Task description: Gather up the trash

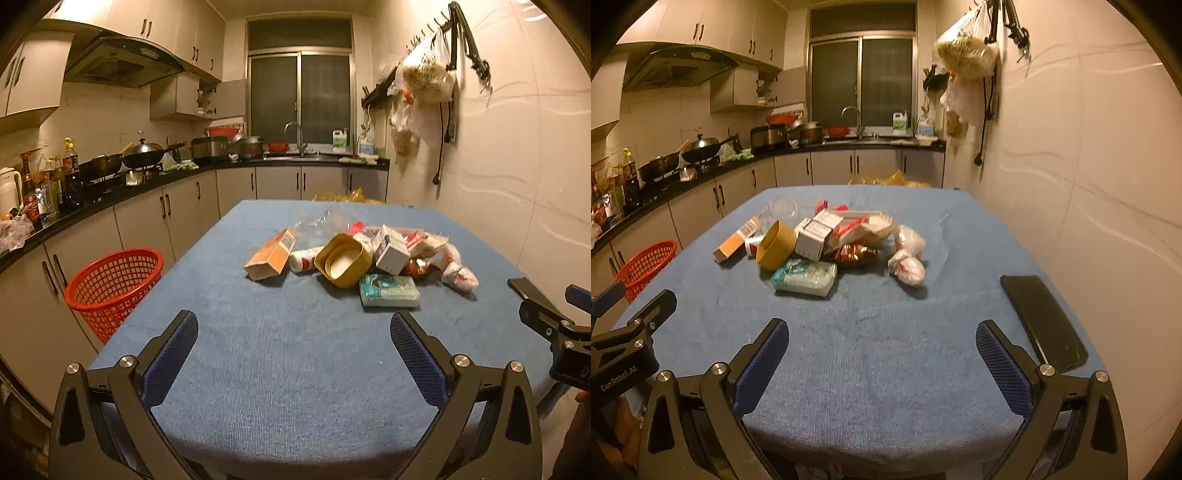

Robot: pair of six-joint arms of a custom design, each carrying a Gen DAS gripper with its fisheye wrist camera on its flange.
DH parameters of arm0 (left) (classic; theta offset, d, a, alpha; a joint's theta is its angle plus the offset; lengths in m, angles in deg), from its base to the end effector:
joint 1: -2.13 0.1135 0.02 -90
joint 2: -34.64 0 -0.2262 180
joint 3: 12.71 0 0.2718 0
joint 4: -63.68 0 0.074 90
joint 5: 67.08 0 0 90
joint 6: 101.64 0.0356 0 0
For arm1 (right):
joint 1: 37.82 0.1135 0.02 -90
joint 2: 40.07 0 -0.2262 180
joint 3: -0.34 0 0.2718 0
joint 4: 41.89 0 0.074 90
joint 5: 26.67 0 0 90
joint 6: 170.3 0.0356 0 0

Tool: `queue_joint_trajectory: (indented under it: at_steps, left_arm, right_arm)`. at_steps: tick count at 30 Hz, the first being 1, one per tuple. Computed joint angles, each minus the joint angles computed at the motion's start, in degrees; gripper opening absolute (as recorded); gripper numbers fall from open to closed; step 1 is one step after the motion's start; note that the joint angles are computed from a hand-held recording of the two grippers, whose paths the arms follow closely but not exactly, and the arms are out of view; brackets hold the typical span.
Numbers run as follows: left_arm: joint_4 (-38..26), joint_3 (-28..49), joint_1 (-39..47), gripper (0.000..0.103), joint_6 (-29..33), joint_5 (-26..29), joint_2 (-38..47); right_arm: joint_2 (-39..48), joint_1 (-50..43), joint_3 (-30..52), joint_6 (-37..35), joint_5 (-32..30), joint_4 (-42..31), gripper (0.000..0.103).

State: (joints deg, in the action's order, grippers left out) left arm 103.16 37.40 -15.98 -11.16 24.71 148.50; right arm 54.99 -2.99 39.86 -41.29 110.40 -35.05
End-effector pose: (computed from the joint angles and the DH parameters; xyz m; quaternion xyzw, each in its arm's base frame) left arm 0.3148 -0.1041 0.0316 0.1440 0.8275 -0.0961 0.5342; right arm 0.2271 0.1263 0.0409 0.1720 0.8522 -0.1045 0.4829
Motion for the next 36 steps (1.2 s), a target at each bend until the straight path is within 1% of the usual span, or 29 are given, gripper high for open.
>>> queue_joint_trajectory:
  at_steps: [4, 13, 18, 20, 22, 24, 26, 27, 29, 31, 33, 36]
  left_arm:
    - [-0.9, 0.5, -0.6, 0.103, 0.4, -0.9, 0.1]
    - [-2.3, 1.6, -1.2, 0.103, 1.2, -1.8, 0.8]
    - [-4.2, 2.8, -1.0, 0.103, 1.4, -1.2, 1.1]
    - [-5.9, 3.7, -0.5, 0.103, 1.8, -0.2, 0.8]
    - [-9.3, 5.5, 0.4, 0.103, 2.2, 1.9, 0.5]
    - [-14.8, 8.6, 1.6, 0.103, 3.1, 5.0, 0.2]
    - [-20.5, 12.5, 2.7, 0.103, 3.9, 8.0, 0.4]
    - [-23.9, 15.1, 3.1, 0.103, 4.7, 9.7, 0.8]
    - [-27.6, 19.1, 3.0, 0.103, 5.4, 10.9, 2.0]
    - [-30.6, 23.4, 2.4, 0.103, 6.1, 11.1, 4.0]
    - [-33.4, 28.5, 1.2, 0.103, 7.3, 10.7, 6.8]
    - [-39.5, 37.5, -0.7, 0.1, 9.0, 10.7, 12.3]
  right_arm:
    - [-1.2, 1.1, -0.8, -0.4, 2.3, 0.7, 0.103]
    - [-0.3, -0.1, -1.0, -1.4, -0.5, 2.6, 0.103]
    - [0.8, -1.0, -0.8, -1.8, -1.9, 3.5, 0.103]
    - [1.0, -1.4, -0.8, -2.5, -3.0, 4.2, 0.102]
    - [0.6, -2.5, -1.3, -3.7, -4.9, 5.5, 0.099]
    - [-0.1, -4.7, -2.2, -5.6, -9.0, 7.4, 0.095]
    - [-0.5, -7.1, -2.6, -7.1, -13.1, 8.6, 0.083]
    - [-0.8, -9.2, -2.6, -8.1, -16.3, 8.9, 0.081]
    - [-1.2, -12.7, -2.5, -8.7, -21.5, 9.2, 0.069]
    - [-1.3, -15.6, -2.3, -9.0, -26.1, 9.6, 0.062]
    - [-1.1, -17.8, -1.9, -9.1, -28.9, 9.9, 0.061]
    - [-0.4, -20.0, -1.0, -10.1, -30.3, 9.5, 0.06]
